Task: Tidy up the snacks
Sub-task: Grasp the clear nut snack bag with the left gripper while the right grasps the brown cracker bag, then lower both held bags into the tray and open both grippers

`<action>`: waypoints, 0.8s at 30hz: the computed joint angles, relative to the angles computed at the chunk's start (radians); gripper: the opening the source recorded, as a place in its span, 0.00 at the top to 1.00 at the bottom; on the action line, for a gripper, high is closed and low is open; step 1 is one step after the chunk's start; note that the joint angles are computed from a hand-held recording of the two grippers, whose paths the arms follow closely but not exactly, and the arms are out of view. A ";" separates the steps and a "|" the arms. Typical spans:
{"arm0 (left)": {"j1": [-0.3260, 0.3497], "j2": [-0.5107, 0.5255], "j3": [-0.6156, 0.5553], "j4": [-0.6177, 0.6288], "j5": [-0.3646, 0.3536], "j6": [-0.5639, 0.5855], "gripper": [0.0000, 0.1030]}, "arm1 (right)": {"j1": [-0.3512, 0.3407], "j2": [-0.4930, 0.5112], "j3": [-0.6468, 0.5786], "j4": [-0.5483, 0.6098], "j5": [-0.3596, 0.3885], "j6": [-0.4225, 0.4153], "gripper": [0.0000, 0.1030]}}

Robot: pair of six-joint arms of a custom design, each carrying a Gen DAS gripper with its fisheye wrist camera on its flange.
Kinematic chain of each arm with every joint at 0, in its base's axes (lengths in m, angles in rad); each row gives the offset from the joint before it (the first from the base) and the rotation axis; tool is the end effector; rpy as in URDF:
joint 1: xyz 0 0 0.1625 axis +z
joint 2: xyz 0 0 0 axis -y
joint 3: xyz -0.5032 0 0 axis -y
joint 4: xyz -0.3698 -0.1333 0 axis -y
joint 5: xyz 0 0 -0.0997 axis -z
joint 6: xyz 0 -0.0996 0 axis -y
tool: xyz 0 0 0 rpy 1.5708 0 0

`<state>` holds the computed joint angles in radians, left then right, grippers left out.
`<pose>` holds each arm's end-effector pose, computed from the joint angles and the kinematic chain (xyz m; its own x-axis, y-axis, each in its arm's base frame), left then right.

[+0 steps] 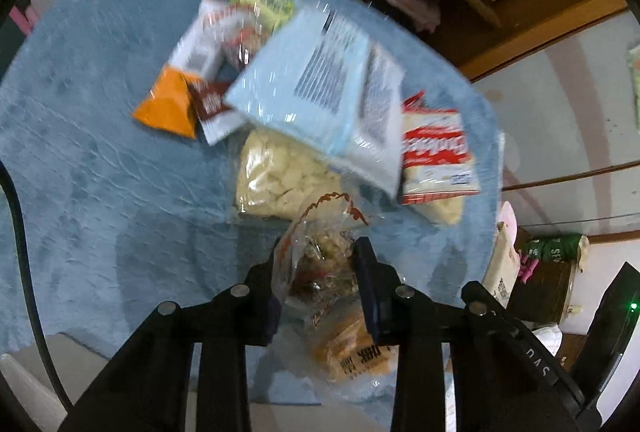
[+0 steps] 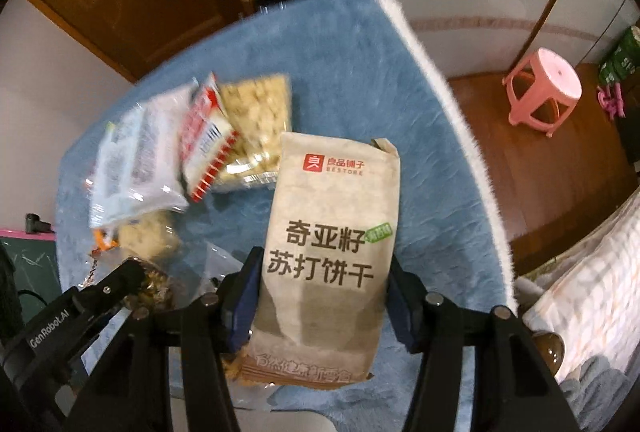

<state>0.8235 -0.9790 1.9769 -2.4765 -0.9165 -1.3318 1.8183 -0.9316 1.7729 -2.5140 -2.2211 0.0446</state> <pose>-0.2473 -0.5522 0.1815 -0.7863 -0.5723 -0.2329 -0.3683 0.7368 -0.5670 0.2310 -0.6161 0.2219 -0.7968 -0.0921 0.5972 -0.2084 0.9696 -0.1285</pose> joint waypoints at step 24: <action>-0.524 -0.273 -0.123 0.958 0.096 -0.315 0.70 | 0.254 -0.447 0.367 -0.050 0.249 -0.179 0.45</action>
